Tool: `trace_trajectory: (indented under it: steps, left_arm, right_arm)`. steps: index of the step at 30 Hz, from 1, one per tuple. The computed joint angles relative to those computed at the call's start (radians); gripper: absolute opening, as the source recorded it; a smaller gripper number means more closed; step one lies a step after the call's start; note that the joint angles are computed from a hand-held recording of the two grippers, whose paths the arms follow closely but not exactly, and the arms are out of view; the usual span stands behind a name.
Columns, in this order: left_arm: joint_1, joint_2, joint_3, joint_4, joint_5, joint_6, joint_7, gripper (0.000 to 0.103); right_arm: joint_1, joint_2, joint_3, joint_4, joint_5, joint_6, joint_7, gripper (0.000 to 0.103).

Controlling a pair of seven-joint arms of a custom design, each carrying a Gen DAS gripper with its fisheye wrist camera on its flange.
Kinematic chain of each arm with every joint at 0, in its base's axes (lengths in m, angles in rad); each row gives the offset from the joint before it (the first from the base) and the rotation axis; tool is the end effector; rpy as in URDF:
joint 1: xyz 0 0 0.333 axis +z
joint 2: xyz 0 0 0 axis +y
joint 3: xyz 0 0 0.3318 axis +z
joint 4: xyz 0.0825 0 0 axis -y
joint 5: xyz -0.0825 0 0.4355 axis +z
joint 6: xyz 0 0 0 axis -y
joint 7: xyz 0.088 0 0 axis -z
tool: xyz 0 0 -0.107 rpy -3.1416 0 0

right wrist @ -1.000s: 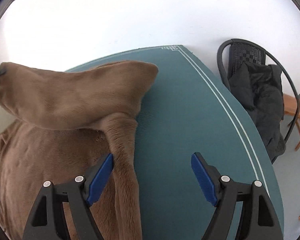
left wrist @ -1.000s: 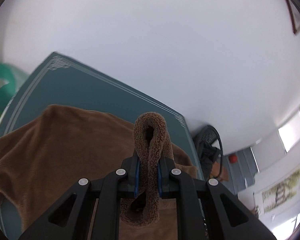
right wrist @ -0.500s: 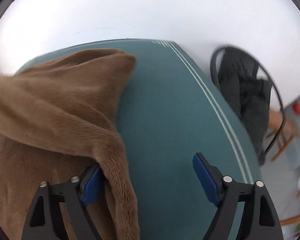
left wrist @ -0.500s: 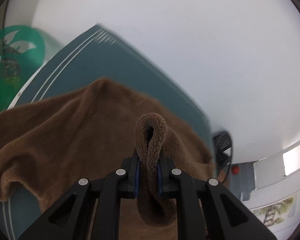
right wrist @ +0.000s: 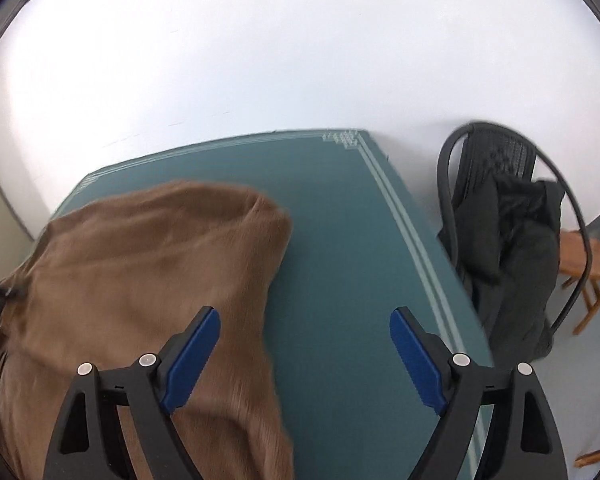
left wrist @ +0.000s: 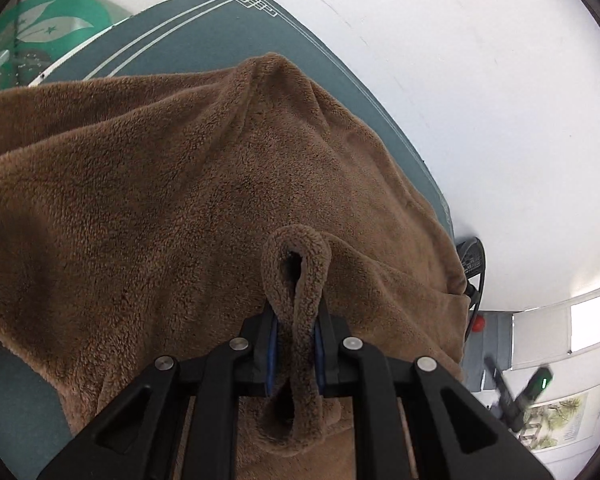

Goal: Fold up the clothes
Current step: 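Pinch the blanket edge with the left gripper and lift it up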

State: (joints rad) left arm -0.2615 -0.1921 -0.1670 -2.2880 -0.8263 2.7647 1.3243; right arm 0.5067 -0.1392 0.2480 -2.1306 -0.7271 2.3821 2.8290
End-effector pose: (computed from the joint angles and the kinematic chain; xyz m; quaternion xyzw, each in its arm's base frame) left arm 0.5253 -0.2091 0.4857 0.7875 -0.4752 0.3818 0.0911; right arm 0.4318 0.4032 0.5050 -0.6432 0.6797 -0.2597 0.2383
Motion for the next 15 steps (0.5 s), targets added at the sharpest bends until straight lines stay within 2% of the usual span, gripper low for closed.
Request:
trace_trajectory:
  steps: [4,6,9,11,13,15]
  left_arm:
    - [-0.024,0.003,0.011,-0.010,-0.094,0.041,0.067,0.015]
    - [-0.032,0.005,0.018,-0.014,-0.149,0.052,0.113,0.015]
    - [-0.034,0.008,0.021,-0.012,-0.197,0.057,0.158,0.015]
    - [-0.033,0.007,0.022,-0.012,-0.226,0.057,0.186,0.015]
    - [-0.030,0.004,0.024,-0.013,-0.246,0.051,0.209,0.015]
    - [-0.024,0.005,0.024,-0.011,-0.250,0.044,0.217,0.015]
  right_arm:
    - [-0.003,0.182,-0.034,0.200,0.079,-0.050,-0.141,0.089]
    - [0.008,0.283,-0.053,0.318,0.103,-0.107,-0.219,0.089]
    - [0.044,0.451,-0.082,0.530,0.144,-0.253,-0.347,0.089]
    - [0.087,0.535,-0.111,0.642,0.121,-0.376,-0.412,0.089]
    - [0.137,0.578,-0.150,0.698,0.054,-0.490,-0.442,0.089]
    - [0.155,0.568,-0.172,0.681,0.021,-0.515,-0.445,0.089]
